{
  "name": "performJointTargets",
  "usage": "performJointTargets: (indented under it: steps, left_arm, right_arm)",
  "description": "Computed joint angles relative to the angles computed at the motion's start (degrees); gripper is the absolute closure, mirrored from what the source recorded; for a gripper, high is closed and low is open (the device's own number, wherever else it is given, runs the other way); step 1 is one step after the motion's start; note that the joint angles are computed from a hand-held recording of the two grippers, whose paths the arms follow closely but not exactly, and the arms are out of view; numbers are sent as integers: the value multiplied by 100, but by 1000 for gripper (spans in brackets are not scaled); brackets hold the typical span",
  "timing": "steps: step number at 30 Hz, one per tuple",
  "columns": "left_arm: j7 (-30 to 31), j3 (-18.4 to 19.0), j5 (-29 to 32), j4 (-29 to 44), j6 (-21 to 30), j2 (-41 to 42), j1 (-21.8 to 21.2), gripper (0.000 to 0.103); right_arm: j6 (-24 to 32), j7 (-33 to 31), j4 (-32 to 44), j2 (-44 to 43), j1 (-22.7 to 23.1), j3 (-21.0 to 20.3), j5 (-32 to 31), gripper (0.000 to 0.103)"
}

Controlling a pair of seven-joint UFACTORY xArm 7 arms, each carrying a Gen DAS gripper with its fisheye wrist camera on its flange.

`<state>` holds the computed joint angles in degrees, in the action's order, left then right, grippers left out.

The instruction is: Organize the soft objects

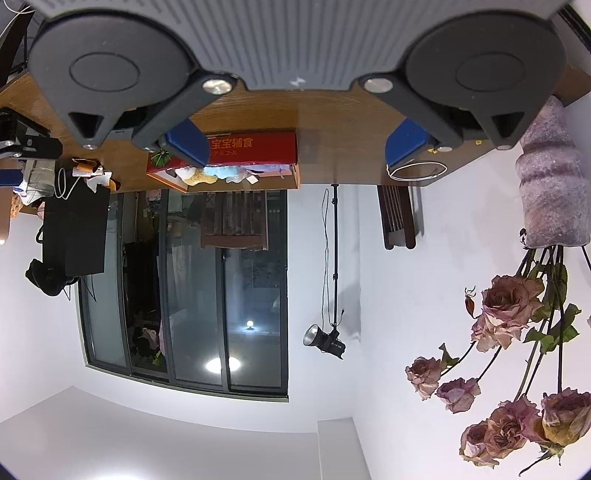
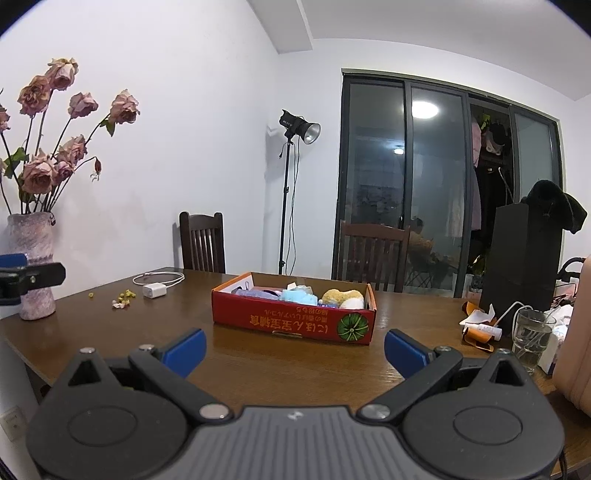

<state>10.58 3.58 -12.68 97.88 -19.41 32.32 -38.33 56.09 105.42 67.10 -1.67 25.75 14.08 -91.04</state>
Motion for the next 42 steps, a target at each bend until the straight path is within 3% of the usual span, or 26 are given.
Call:
performJointTargets:
  steps: [42]
  left_arm:
    - [5, -95, 99, -4, -13, 10, 91, 0]
  right_arm:
    - [153, 322, -52, -2, 30, 11, -72, 0]
